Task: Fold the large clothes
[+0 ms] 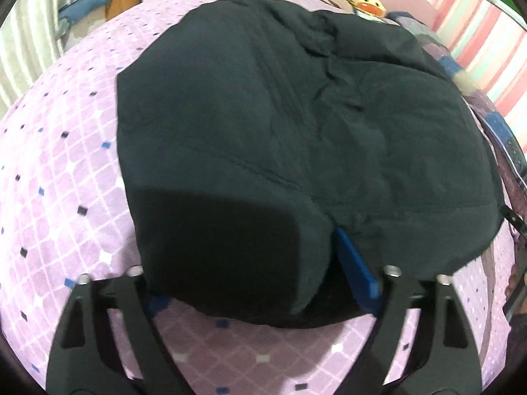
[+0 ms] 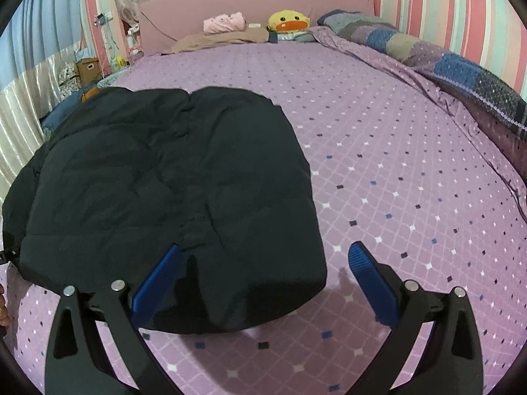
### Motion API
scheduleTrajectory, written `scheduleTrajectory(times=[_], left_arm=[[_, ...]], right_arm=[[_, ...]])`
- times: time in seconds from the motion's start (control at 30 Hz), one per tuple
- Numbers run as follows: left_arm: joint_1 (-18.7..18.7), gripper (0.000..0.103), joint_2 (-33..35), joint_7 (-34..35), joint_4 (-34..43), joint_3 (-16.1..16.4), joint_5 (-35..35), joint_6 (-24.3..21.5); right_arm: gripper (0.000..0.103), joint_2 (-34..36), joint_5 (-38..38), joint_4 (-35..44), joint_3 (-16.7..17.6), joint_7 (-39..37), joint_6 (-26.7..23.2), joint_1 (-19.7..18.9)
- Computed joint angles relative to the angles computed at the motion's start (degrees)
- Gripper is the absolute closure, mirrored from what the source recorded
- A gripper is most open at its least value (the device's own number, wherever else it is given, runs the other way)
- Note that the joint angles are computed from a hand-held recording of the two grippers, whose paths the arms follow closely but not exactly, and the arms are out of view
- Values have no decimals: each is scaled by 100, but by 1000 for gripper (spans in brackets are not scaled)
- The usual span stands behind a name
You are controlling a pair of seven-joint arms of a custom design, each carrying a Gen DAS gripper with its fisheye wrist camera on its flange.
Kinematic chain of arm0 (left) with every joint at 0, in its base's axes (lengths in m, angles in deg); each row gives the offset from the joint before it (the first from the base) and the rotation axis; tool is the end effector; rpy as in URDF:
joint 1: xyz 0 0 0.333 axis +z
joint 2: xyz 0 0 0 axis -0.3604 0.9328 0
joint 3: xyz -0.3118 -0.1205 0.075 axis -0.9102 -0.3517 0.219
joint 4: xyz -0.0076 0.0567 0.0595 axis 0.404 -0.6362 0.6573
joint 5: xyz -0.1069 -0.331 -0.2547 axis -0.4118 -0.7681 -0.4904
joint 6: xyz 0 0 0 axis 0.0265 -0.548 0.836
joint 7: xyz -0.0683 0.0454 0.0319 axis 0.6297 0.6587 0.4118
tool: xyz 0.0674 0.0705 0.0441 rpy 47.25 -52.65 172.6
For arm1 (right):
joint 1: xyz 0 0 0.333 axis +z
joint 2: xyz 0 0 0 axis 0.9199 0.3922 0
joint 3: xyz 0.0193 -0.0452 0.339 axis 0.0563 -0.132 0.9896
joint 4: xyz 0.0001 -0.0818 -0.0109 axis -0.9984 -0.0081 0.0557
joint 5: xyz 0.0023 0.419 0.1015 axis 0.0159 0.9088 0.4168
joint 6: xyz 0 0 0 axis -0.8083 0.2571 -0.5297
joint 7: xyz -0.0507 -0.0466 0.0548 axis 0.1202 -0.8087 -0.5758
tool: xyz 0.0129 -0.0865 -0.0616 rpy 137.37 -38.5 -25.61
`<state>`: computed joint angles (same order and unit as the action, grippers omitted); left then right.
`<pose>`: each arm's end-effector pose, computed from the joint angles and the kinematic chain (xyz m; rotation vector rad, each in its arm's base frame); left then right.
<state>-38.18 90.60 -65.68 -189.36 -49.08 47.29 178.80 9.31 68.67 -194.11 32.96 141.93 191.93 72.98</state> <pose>0.4870 -0.2724 0.2554 -2.3569 1.4168 -0.6664 0.6381 0.1358 0.3388 -1.9715 1.5339 -0.4846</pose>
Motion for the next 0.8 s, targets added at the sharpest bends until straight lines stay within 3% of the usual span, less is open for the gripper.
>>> scheduleTrajectory(times=[0.03,0.13,0.33,0.43,0.6,0.8], left_arm=[[40,37,42,276,73,-35,-136,30],[45,47,34,873,118,-92,-532,-61],[-67,49,18,1389,195,-123,-1054,-332],[-97,48,193,1699,463,-133,-1389,-482],[-256,48,269,1814,606,-110,-1549,-642],[-301,46,269,1866,589,-13,-1547,-601]], right_arm=[[2,26,86,38,99,-54,-49,-110],[2,95,363,140,351,-328,-194,-373],[2,204,1104,316,729,-1169,-443,-746],[2,409,1030,613,359,-1112,-957,-487],[2,802,1575,1185,255,-1254,-2053,-580],[1,928,1944,1398,113,-1479,-2595,-482]])
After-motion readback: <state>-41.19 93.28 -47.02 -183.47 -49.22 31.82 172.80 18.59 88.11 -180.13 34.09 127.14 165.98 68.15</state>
